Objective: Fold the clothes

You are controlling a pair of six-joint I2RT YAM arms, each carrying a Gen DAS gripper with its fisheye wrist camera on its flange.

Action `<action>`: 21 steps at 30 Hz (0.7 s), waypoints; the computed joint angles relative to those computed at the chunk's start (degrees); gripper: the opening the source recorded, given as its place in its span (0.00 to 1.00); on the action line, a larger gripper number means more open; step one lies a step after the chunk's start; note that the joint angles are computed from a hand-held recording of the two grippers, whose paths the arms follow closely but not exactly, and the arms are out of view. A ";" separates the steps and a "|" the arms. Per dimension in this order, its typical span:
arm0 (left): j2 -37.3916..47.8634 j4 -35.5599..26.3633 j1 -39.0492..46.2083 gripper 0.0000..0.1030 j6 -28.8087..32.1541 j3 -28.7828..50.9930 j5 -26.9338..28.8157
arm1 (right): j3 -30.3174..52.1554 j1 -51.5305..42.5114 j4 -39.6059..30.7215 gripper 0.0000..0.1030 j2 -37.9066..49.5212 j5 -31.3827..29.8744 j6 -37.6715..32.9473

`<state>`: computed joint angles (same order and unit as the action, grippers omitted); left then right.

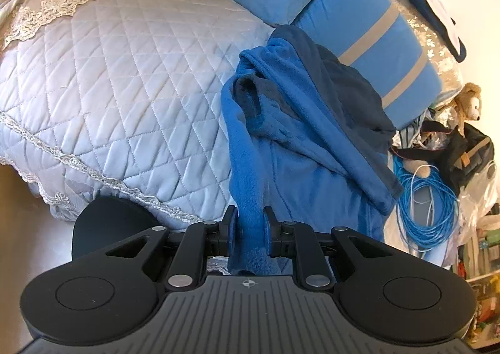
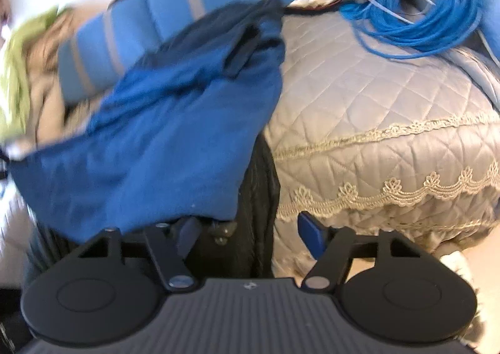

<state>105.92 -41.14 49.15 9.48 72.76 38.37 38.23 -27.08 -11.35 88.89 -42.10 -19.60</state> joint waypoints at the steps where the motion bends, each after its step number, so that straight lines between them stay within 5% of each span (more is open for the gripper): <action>1: 0.11 -0.03 0.07 0.16 -0.08 0.17 0.05 | -0.95 0.06 2.72 0.60 -0.17 -0.45 2.36; 3: 0.24 -0.38 0.29 0.16 -0.12 0.62 0.26 | -0.98 0.29 4.88 0.45 0.57 -1.99 5.77; 7: 0.34 -1.01 0.50 0.15 -0.32 1.57 0.18 | -0.78 0.39 8.06 0.30 1.38 -5.76 13.00; 8: 0.41 -1.24 0.54 0.15 -0.44 1.88 0.14 | -0.78 0.72 8.54 0.16 0.87 -5.52 14.35; 11: 0.51 -1.79 0.89 0.15 -0.50 2.75 0.39 | -0.01 2.08 8.67 0.14 -1.29 -3.66 17.55; 21: -1.67 -3.63 4.80 0.13 0.77 3.79 2.97 | 12.11 -0.90 -8.12 0.12 -5.43 -2.63 17.12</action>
